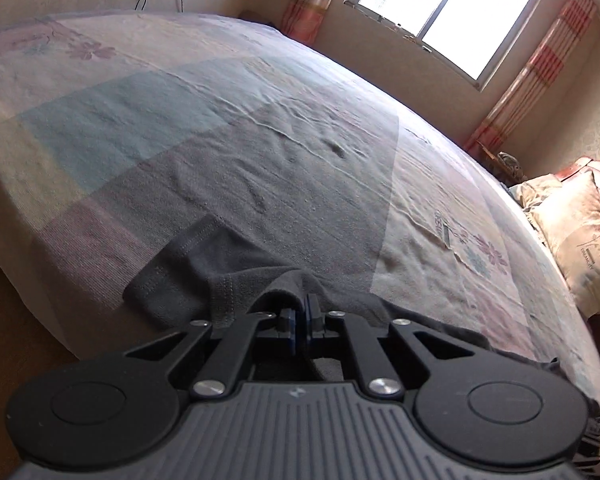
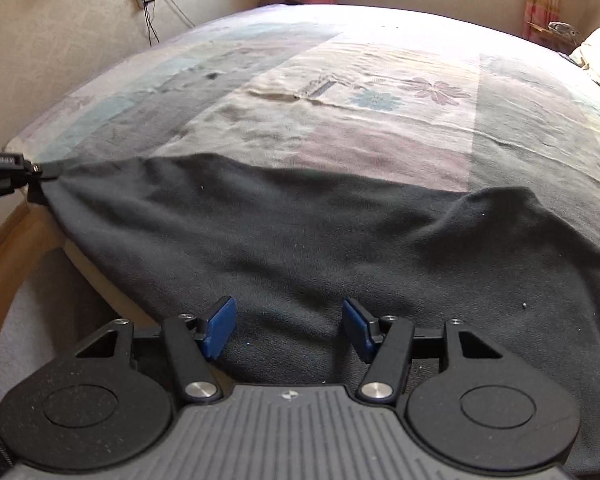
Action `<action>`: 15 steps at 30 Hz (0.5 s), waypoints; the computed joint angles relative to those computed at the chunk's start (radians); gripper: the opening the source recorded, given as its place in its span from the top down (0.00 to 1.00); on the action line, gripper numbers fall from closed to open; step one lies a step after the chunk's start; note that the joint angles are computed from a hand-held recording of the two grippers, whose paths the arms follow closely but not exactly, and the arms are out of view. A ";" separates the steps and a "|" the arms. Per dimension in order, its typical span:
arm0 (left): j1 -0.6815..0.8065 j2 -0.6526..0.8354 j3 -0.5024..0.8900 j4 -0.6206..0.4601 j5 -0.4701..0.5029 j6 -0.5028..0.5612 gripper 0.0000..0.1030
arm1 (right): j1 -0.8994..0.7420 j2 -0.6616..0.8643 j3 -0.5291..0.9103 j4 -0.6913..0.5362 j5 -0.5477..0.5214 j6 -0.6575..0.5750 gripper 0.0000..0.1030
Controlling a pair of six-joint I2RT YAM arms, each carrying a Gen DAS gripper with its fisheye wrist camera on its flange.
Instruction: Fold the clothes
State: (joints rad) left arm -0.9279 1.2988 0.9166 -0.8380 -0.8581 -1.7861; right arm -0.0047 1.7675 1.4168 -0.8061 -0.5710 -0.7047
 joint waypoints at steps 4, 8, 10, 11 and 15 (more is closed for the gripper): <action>0.021 -0.145 -0.199 0.249 0.027 -0.019 0.78 | 0.009 -0.023 -0.046 0.042 0.011 0.004 0.32; 0.043 -0.283 -0.413 0.558 0.017 -0.020 0.60 | -0.008 -0.004 -0.021 0.017 -0.010 0.014 0.32; 0.066 -0.313 -0.485 0.691 0.008 -0.009 0.54 | -0.006 -0.005 -0.024 0.021 -0.005 0.019 0.32; 0.078 -0.326 -0.520 0.760 0.004 -0.004 0.54 | -0.002 -0.010 -0.029 0.026 0.001 0.020 0.31; 0.068 -0.322 -0.504 0.780 -0.099 0.043 0.55 | 0.012 -0.025 -0.048 0.044 0.024 0.023 0.30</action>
